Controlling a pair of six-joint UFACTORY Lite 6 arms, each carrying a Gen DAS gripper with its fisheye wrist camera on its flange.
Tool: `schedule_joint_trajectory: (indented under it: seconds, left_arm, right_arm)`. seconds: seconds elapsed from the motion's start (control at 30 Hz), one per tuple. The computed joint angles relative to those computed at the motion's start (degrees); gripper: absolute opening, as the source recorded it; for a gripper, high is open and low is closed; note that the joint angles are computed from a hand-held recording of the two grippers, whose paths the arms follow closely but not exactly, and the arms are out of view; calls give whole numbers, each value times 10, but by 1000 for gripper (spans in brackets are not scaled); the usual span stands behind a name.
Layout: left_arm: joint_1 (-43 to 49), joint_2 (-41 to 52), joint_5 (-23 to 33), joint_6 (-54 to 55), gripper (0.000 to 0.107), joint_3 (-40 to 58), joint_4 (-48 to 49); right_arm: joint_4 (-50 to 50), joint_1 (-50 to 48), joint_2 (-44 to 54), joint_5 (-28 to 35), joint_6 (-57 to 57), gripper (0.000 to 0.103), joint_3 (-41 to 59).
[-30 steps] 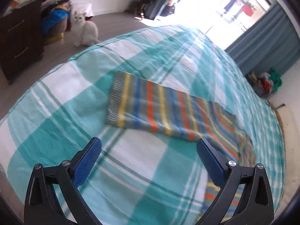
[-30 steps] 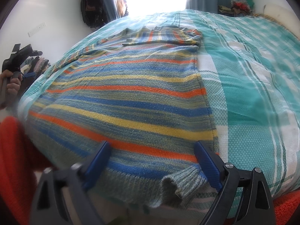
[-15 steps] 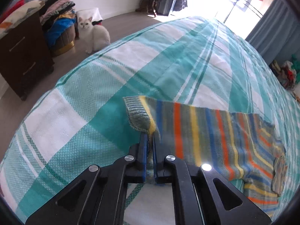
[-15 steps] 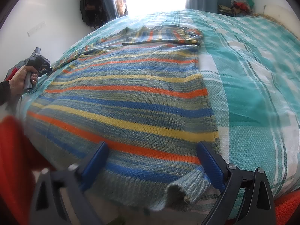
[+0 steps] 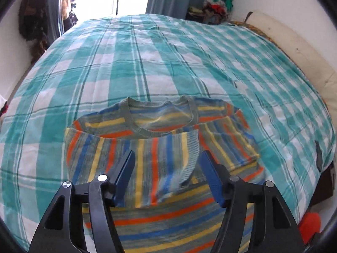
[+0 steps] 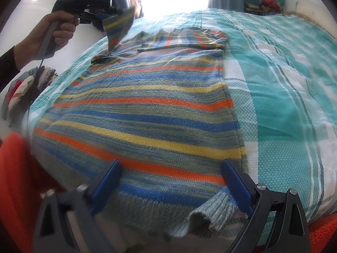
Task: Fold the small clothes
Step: 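Fold the held sleeve along the body with the left gripper, then open the left gripper and withdraw toward the hem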
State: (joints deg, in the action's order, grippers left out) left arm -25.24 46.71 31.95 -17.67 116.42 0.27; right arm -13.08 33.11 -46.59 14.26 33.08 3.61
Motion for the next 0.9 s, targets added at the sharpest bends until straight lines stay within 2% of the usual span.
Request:
schedule_joint_trajectory:
  seconds: [0.07,0.13,0.23,0.33,0.4,0.43,0.5,0.57,0.63,0.7,0.73,0.8,0.9]
  left_arm:
    - [22,-33,-49,-7,70,-79,-24]
    - [57,-58,-72,-63,70,-135,-12]
    - [99,-65,-56,-219,67,-166,121]
    - [118,-40,-32,-220,74,-181,140]
    - [98,-3,-2,-246,74,-187,218]
    - [86,2,-11,-276,74,-217,272]
    - [76,-43,-66,-382,76,-305,373]
    - [77,-72,-82,-424,78,-344,383]
    - [61,-110,-62,-478,77,-372,422]
    - [23,-156,-32,-572,76,-402,523]
    - [6,-177,-33,-589,77,-413,553]
    - [-31,-190,-37,-553,77,-398,545]
    - [-79,-131,-23,-453,77,-293,480]
  right_arm:
    - [15,-1,-7,4,-15,95,-2]
    - [35,-4,-14,7,-40,95,-5]
    - [80,-18,-8,1,-94,95,-4]
    - [84,-18,5,-7,-97,97,0]
    - [64,-11,14,-11,-73,99,3]
    - [57,-10,15,-11,-66,99,3]
    - [56,-10,13,-12,-65,99,2]
    - [56,-10,8,-12,-67,99,-2]
    - [43,-9,13,-14,-55,99,-1]
    - [32,-7,16,-15,-42,99,1]
    - [24,-5,18,-16,-32,99,2]
    - [15,-2,24,-18,-20,100,4]
    - [22,-3,26,-19,-25,100,5]
